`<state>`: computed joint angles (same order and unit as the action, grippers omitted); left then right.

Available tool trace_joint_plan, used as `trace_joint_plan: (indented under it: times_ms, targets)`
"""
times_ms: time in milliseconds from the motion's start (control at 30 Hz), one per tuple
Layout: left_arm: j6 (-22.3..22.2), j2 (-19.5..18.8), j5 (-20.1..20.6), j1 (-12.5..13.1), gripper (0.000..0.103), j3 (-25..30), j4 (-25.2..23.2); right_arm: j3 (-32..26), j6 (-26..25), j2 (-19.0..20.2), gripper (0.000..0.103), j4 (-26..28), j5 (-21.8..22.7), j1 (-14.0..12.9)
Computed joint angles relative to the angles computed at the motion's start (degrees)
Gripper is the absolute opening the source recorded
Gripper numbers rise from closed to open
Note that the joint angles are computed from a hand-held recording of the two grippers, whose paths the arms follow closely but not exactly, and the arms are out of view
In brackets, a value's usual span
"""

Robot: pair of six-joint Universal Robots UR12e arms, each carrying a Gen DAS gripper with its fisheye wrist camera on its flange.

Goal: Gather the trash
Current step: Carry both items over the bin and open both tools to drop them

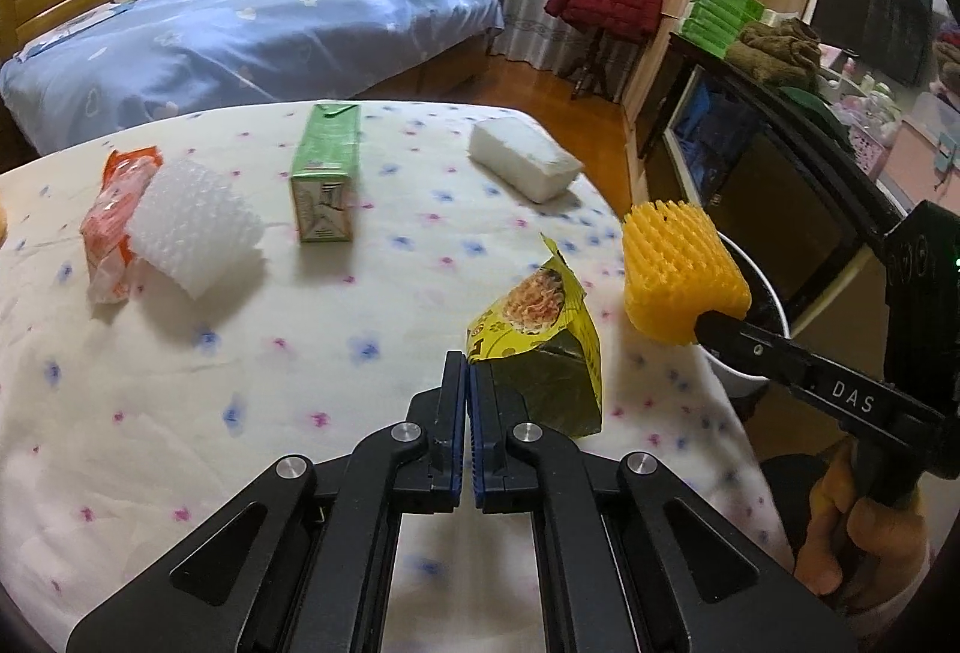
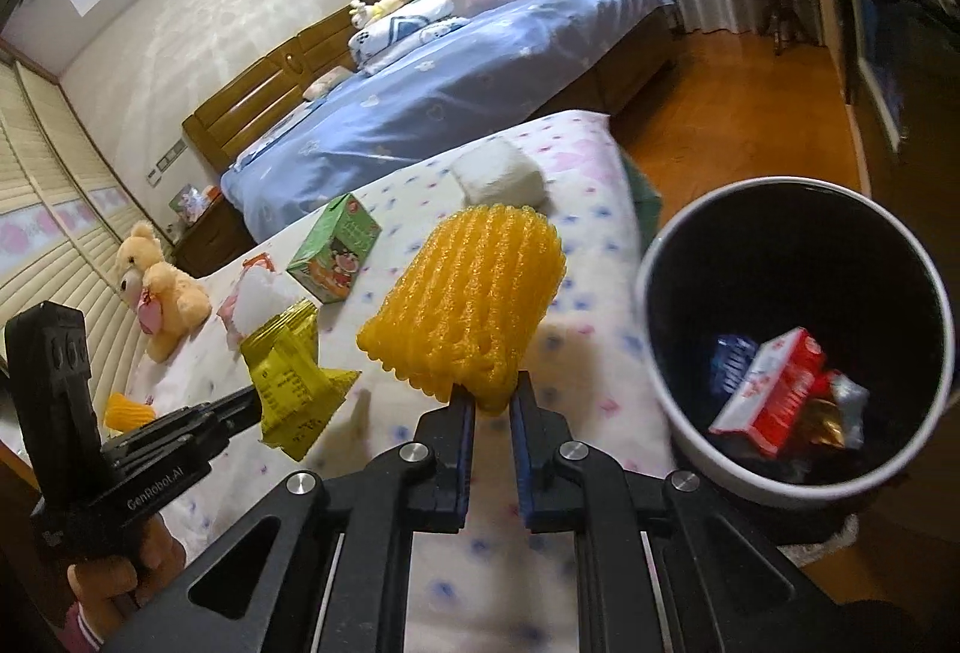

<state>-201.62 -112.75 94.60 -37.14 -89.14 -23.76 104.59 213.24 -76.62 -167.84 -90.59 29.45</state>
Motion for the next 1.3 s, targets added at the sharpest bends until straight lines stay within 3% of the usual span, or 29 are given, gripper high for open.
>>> trace_joint_plan:
  times_ms: [667,1300]
  targets:
    - [4.51,-3.46,-1.79,-3.18,0.001,5.76,-1.8,7.43,4.1,-6.21,0.011,-0.99,-5.42,-1.3]
    - [7.51,-8.14,-2.67,-4.76,0.001,13.49,-5.6,9.81,6.24,-8.32,0.011,0.32,-9.51,-3.03]
